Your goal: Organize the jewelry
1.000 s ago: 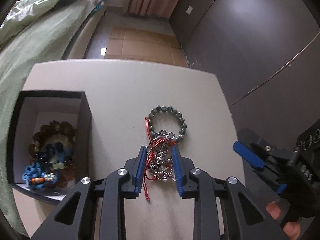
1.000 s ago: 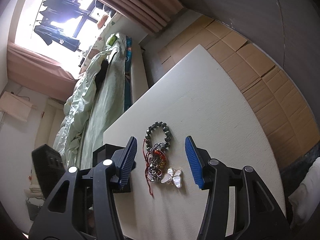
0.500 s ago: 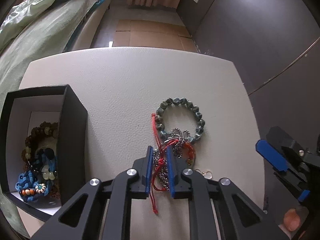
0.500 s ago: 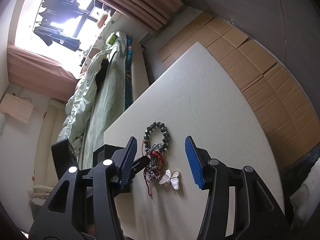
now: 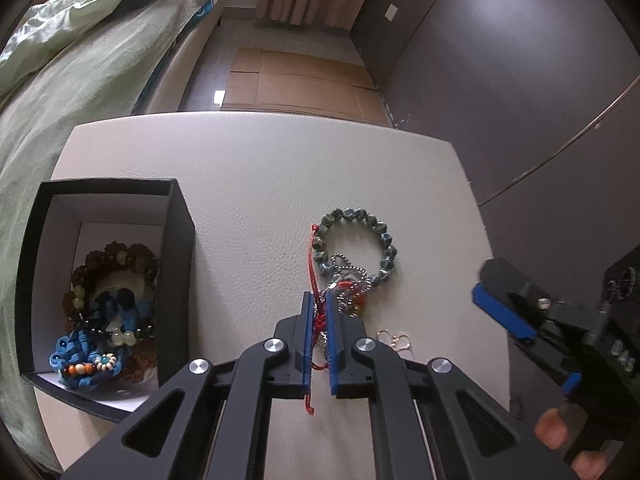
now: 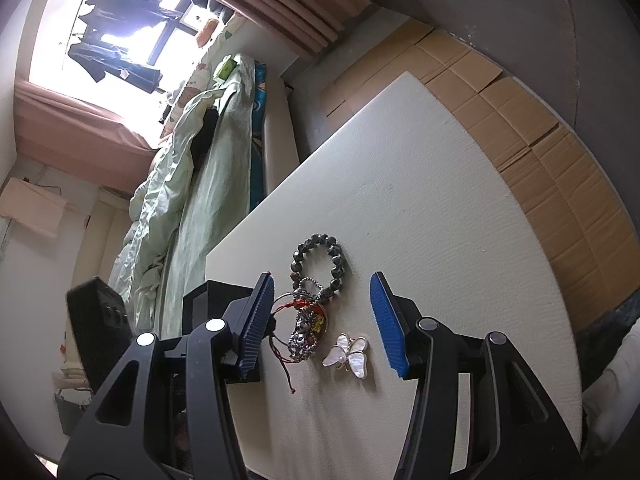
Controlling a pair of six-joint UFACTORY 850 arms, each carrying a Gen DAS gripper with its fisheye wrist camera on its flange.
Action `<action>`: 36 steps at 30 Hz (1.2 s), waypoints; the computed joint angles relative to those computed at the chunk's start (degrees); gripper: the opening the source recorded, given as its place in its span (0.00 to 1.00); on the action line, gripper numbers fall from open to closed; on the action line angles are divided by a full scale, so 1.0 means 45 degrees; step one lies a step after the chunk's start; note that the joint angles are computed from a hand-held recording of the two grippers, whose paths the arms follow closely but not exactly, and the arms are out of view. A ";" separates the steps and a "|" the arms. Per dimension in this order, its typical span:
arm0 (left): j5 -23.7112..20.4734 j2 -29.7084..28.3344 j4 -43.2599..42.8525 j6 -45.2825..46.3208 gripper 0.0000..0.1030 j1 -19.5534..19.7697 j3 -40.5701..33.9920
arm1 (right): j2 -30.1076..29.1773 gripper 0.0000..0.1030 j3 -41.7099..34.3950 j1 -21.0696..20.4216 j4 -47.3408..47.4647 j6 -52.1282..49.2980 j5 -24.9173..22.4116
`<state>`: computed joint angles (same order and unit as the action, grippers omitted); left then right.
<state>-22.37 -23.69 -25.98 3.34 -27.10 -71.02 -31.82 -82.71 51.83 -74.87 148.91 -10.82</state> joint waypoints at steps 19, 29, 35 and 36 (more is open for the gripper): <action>-0.0014 0.1839 -0.8749 0.8176 0.03 0.1047 0.1238 | -0.1780 0.49 -0.2675 -0.0168 0.8439 -0.9504 -0.0983; -0.0304 0.2556 -1.0745 0.9920 0.03 0.1543 0.1706 | -0.3857 0.35 -0.5980 -0.0101 1.1757 -1.4419 -0.4088; -0.0085 0.2887 -1.0253 0.9639 0.03 0.1484 0.1554 | -0.5154 0.10 -0.8197 0.0247 1.1156 -1.5091 -0.7177; -0.0061 0.2931 -1.0084 0.9495 0.03 0.1462 0.1520 | -0.4992 0.09 -0.7906 0.0206 1.1290 -1.5070 -0.6885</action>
<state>-22.65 -10.50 -71.36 46.07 -20.52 -64.18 -54.28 -118.29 52.76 -24.07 81.09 -41.81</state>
